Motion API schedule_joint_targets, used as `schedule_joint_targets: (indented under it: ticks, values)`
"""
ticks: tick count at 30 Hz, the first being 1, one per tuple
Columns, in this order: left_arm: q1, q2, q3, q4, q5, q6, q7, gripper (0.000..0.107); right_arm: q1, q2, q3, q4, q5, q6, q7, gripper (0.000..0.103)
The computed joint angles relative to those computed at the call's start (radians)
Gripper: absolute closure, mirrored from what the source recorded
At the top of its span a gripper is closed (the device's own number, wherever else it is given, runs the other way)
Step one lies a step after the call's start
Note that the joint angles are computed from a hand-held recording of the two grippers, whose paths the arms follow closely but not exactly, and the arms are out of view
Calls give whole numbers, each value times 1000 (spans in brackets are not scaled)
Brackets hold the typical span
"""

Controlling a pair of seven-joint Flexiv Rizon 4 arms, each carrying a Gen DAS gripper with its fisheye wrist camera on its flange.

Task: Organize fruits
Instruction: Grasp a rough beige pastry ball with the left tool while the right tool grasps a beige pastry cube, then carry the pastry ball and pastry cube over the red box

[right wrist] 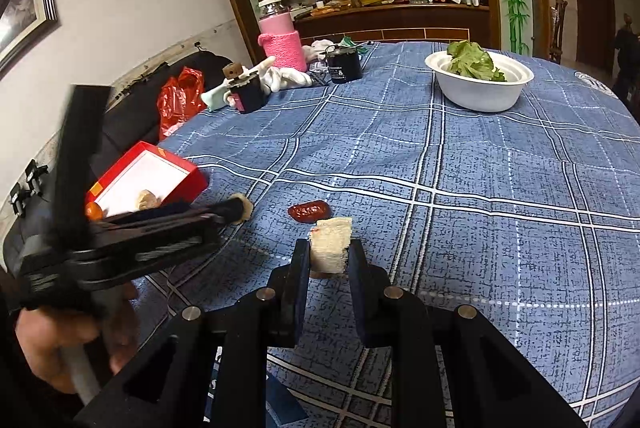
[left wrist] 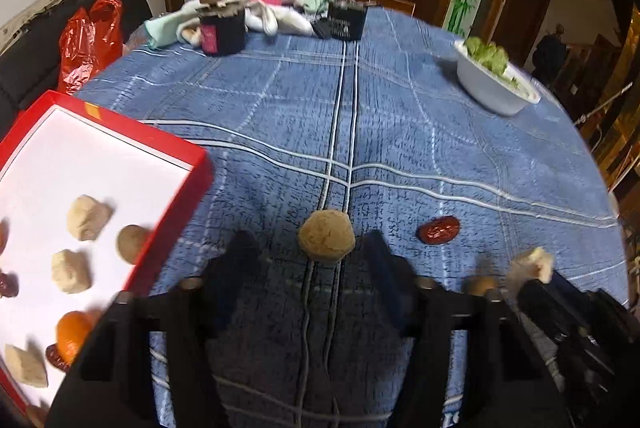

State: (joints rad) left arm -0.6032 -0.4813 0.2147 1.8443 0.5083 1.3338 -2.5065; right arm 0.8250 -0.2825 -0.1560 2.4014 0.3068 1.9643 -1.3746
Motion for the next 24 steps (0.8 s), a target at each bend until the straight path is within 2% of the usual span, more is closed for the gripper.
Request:
schedule_joint_targets:
  ticks: [1,2,6,13,16,18,20,24]
  values:
    - [-25,-7,22,-16,22,-17,-20,77,-16,-1,15,0,-8,4,3,84]
    - [-36,-8,31,-22,38,-27,-29,80,-26,-1,24,0,-12,7,5,84]
    - [-24,12,18,-1,54,-9,-47,81,-45,0,45,1,-15,16,6,84]
    - [-64,114,42,66,186,17,-178,81,-11,12,23,4,25,15,-16,84]
    - [-54,164,22,105,243,36,-230,81,50,34,-30,9,51,-5,-33,84]
    - [-41,186,5,122,272,44,-254,81,128,54,-95,25,79,-18,-52,84]
    - [-27,205,-11,138,300,46,-283,81,155,68,-113,42,84,-25,-47,84]
    - [13,226,-55,165,328,38,-309,81,282,89,-217,87,114,-27,-45,84]
